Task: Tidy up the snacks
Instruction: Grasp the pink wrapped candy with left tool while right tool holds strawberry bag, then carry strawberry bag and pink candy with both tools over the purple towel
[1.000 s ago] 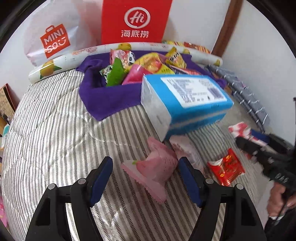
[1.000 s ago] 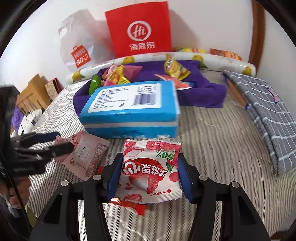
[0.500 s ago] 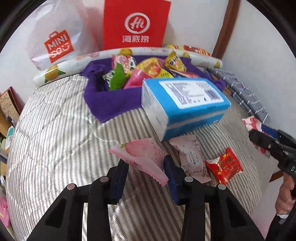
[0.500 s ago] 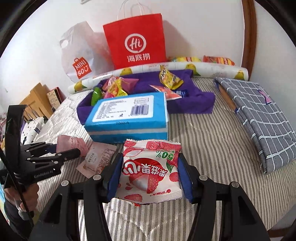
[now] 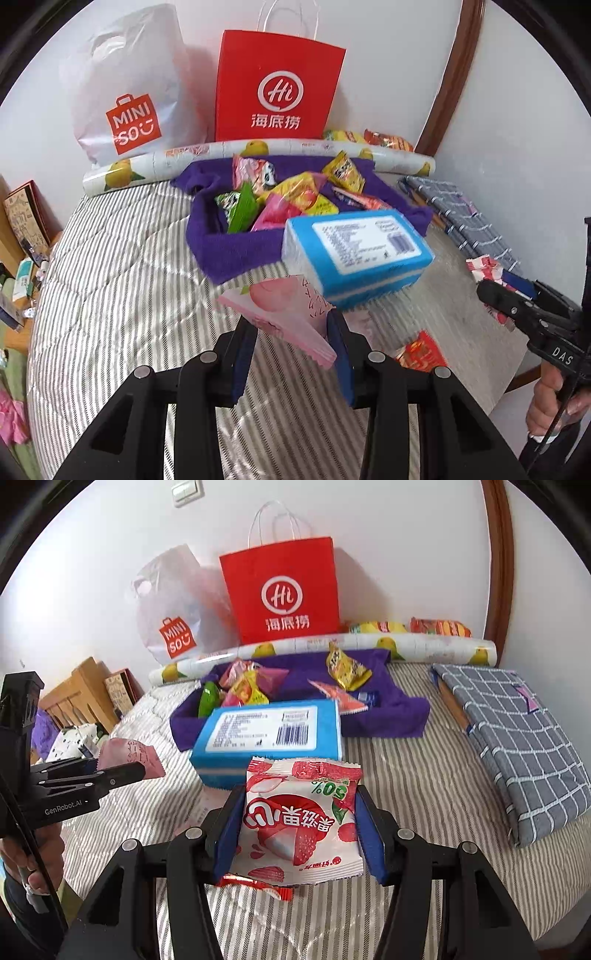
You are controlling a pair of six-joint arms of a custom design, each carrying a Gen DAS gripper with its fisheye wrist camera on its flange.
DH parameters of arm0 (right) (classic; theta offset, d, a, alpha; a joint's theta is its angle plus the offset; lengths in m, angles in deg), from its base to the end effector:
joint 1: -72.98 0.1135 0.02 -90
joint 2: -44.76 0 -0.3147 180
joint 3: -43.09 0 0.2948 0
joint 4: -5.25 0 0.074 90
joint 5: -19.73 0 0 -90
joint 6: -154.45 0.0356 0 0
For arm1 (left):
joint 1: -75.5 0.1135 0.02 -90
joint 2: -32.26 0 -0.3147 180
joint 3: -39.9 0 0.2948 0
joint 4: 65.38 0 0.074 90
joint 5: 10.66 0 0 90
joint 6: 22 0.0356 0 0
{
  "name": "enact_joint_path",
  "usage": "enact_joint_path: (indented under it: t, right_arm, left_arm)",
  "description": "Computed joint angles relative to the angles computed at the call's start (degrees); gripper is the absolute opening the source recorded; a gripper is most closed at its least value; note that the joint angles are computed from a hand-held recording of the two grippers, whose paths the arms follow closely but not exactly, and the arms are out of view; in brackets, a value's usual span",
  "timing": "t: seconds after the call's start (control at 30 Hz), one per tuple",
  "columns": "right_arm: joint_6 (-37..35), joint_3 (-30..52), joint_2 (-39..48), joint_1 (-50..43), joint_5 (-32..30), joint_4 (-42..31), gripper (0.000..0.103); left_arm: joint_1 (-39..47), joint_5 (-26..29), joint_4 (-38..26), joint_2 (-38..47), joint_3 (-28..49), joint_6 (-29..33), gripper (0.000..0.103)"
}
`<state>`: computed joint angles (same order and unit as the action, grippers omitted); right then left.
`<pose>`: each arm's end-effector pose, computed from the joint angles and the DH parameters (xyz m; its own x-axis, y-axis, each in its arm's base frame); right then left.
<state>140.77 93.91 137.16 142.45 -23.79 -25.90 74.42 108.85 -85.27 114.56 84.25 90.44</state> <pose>0.1234 0.2559 0.1382 -0.6324 0.2190 -0.7430 0.1907 0.9737 0.1247 0.2658 -0.0225 0.1552 -0.6760 0.3450 -0.6512 0.5805 0.7936 -0.1822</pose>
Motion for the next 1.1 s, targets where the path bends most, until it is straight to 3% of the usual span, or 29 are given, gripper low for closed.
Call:
enact_joint_path:
  t: [0.57,1.1]
  right_arm:
    - [-14.6,0.1,-4.1,-7.4,1.4,5.6,0.056]
    - [-31.7,0.6,-6.1,-21.1,-3.5,17.0,0.056]
  left_arm:
    - [-7.3,-0.4,1.3,-0.6,5.0,-7.7,0.037]
    - [-12.0,-1.6,1.0,9.0,17.9,-14.4,0.037]
